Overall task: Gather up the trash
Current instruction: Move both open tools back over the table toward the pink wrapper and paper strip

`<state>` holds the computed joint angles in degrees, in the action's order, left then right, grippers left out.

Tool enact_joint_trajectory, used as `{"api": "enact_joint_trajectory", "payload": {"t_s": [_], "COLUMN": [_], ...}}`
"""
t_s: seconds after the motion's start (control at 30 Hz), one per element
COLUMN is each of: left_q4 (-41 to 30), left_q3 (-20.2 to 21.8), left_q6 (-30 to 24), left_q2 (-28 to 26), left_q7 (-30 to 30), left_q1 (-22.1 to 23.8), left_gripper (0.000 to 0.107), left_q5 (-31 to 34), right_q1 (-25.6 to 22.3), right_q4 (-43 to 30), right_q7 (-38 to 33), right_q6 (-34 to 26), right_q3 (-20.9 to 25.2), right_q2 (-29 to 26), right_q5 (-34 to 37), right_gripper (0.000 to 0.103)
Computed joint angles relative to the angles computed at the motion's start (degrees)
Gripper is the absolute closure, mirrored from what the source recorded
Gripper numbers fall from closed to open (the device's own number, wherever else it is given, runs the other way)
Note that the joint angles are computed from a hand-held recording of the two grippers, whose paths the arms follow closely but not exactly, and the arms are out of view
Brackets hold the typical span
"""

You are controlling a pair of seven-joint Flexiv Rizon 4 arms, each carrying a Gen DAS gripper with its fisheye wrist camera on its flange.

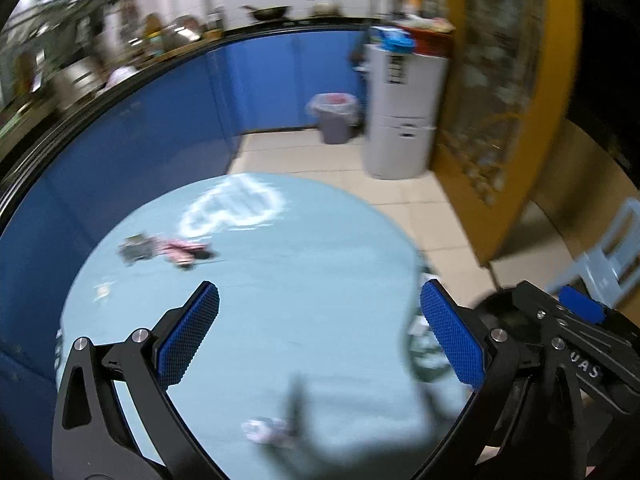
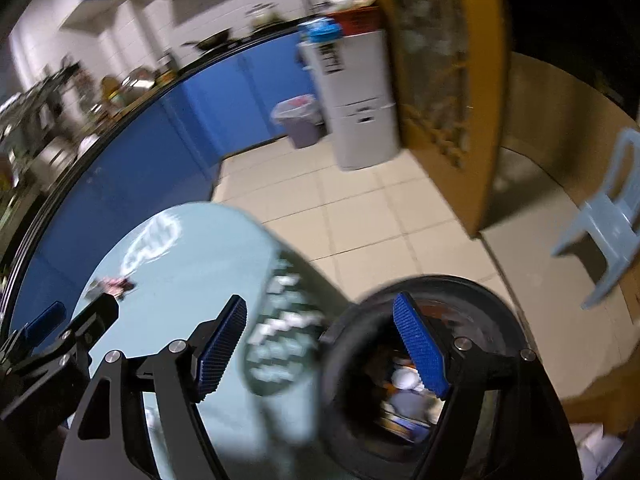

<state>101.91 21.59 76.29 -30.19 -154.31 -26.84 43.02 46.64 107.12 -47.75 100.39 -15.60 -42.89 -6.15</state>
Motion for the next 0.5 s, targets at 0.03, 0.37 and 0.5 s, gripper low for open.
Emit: {"api": "enact_joint_trajectory", "payload": {"t_s": [0.03,0.37,0.5], "left_q4": [0.59,7.53,9.61], "left_q3": [0.73,2.73,0.33], "left_q6": [0.21,8.03,13.23], "left_q2": [0.2,0.34,-1.21], "left_q7": [-0.68,3.33,10.47], "left_q1": [0.35,13.67,20.99], "left_gripper": [0.008,0.008,0.01], "left_q5": [0.27,-4.59,-8.78], "right_q1": [-0.23,-2.81,-2.92], "right_q4": [-1.83,-22.03,-30.47], "right_q7": [-0.3,-1.17,-1.65], "right_q6": [-0.92,-12.47,-17.82], "right_q3": [0.87,9.66,12.83], "right_q2": [-0.67,-10.0,-14.44], "right_q5": [-0.91,-12.03,-15.7], "right_gripper": [0.029,0.029,0.029]}}
